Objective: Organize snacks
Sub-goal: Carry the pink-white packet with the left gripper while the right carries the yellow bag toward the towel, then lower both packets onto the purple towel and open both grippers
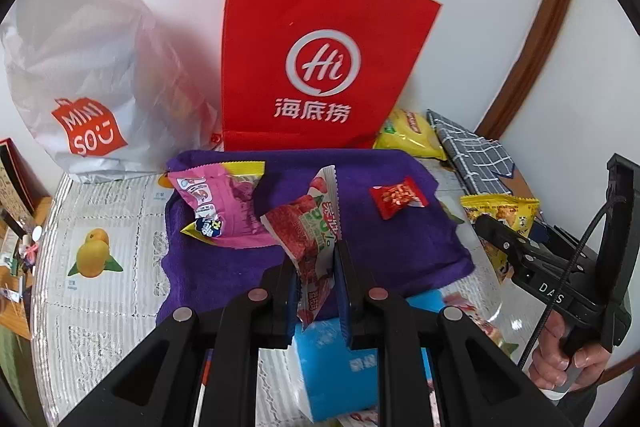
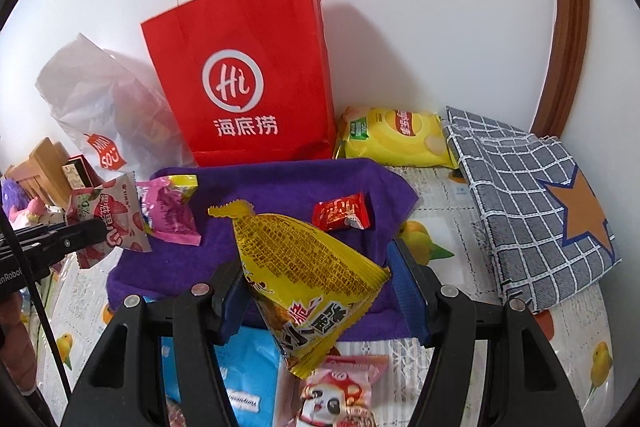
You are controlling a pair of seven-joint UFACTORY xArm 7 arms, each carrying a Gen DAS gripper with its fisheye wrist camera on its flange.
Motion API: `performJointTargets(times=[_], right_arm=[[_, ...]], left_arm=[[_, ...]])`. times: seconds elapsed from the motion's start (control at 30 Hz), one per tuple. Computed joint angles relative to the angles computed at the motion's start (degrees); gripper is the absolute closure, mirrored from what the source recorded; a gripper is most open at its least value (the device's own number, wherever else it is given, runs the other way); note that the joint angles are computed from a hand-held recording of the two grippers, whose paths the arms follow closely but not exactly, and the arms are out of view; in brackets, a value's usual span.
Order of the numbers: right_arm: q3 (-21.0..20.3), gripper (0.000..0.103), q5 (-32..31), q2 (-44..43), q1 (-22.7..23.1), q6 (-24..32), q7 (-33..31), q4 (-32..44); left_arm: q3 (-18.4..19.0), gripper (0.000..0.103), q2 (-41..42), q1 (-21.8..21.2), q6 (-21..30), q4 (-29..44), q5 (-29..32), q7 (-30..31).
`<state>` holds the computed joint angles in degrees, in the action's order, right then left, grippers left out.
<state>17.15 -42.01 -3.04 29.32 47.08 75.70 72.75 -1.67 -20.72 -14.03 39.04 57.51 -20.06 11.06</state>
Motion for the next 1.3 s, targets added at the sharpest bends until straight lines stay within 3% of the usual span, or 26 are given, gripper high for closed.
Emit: performJointTargets(times=[0.57, 1.13, 1.2, 1.3], right_arm=[[-4.2, 0.039, 5.3, 6.9, 0.1, -3.4, -3.7, 0.5], [-6.0, 0.034, 12.5, 9.6, 0.8, -2.5, -9.6, 2.8], [-6.0, 0.033, 13.0, 8.9, 0.8, -2.7, -9.7, 2.5], [-5.6, 0.024, 12.5, 7.3, 0.8, -2.8, -8.8, 1.6]], left_arm=[[0.1, 0.087, 9.7, 2.3, 0.7, 3.2, -3.8, 1.8], [-1.1, 0.086, 13.3, 4.4, 2.7, 4.6, -2.5, -0.2], [-1.1, 0.084, 12.9, 4.5, 3.1, 4.6, -1.8, -0.8], [-1.3, 0.070, 11.9, 4.8, 3.6, 4.2, 0.4, -2.6]])
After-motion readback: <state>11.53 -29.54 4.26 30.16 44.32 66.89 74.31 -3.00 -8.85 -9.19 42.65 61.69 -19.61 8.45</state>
